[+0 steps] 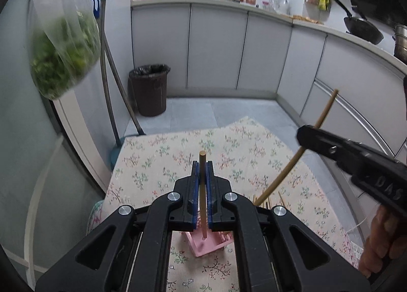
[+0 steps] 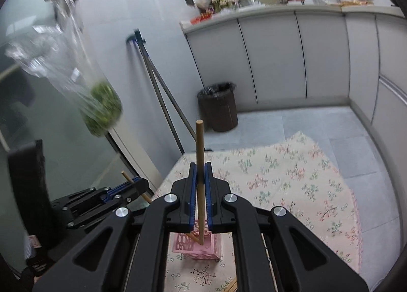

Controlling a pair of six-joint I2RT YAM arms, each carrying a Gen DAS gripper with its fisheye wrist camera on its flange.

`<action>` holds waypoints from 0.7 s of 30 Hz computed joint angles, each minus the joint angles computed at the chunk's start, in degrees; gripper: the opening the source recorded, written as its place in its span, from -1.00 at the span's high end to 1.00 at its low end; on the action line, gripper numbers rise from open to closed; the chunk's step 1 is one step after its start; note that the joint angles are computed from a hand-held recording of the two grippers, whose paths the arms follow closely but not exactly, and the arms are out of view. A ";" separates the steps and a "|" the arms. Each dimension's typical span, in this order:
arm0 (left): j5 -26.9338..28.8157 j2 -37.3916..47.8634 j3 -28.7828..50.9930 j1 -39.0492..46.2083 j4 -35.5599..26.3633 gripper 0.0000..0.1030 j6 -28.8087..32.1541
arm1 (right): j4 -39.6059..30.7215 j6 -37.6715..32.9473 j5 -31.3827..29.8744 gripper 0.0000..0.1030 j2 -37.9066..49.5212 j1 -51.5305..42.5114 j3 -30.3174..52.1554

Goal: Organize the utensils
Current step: 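Lift the held chopsticks with the left gripper and drop them into the pink basket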

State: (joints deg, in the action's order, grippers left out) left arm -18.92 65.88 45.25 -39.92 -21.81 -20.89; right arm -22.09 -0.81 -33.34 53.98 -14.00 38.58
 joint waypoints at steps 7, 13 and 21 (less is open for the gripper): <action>7.68 4.39 -0.10 6.45 1.36 0.92 0.16 | 5.41 1.46 7.45 0.88 12.08 7.00 -0.63; 7.84 4.72 0.22 7.04 1.85 0.89 -0.31 | 6.90 1.40 7.23 0.87 15.53 7.65 -0.53; 5.44 1.15 -0.03 5.86 1.46 -0.06 -1.47 | 5.34 1.65 4.29 0.69 13.89 6.31 0.33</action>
State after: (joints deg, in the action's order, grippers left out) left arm -13.48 67.02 45.23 -34.06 -20.36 -22.35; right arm -16.75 0.84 -29.05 67.87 -7.70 38.91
